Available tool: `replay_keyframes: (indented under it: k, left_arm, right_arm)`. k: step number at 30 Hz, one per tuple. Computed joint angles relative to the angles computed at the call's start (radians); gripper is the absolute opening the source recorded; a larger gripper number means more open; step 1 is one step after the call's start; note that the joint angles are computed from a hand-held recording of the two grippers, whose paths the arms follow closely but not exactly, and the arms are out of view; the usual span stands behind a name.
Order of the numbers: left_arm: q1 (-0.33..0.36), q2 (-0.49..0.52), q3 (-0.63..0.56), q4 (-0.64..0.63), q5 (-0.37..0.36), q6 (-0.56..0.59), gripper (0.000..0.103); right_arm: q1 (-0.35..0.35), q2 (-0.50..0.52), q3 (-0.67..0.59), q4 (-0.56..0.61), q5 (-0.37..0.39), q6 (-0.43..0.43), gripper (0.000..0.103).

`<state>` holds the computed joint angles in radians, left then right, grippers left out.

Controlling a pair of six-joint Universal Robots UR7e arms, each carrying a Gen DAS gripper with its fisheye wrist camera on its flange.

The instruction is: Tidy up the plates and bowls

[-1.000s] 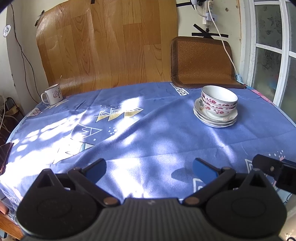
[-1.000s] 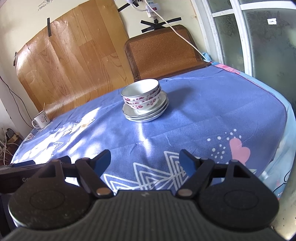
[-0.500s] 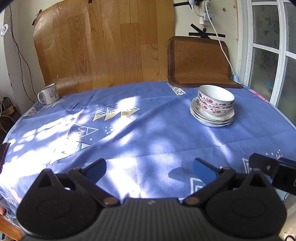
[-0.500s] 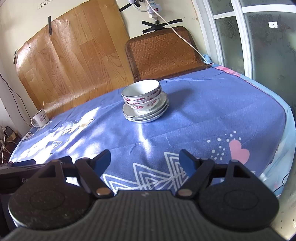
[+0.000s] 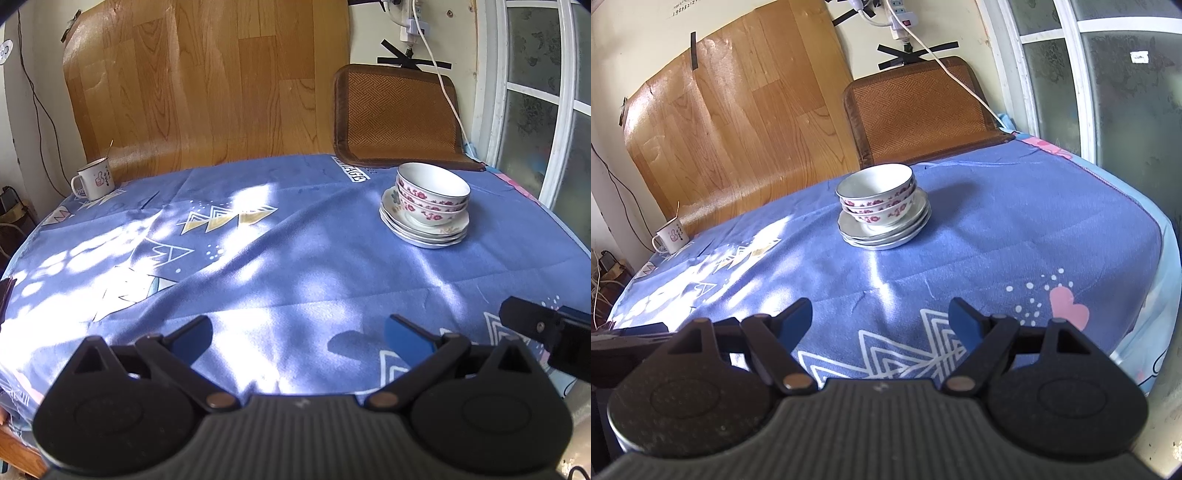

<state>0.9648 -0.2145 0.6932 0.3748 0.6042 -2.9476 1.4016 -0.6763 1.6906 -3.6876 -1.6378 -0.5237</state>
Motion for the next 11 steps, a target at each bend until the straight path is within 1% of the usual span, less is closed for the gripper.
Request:
replay_keyframes:
  k: [4, 8, 11]
  left_arm:
    - [0.001, -0.001, 0.001, 0.000, 0.004, 0.002, 0.103]
    - [-0.001, -0.052, 0.103, -0.117, 0.030, 0.057, 0.103]
    - [0.005, -0.053, 0.097, -0.099, 0.062, 0.038, 0.103]
  right_arm:
    - [0.000, 0.000, 0.000, -0.001, 0.000, 0.000, 0.083]
    - [0.002, 0.000, -0.001, 0.002, -0.003, 0.001, 0.083]
    - [0.002, 0.000, -0.001, 0.005, -0.004, 0.002, 0.083]
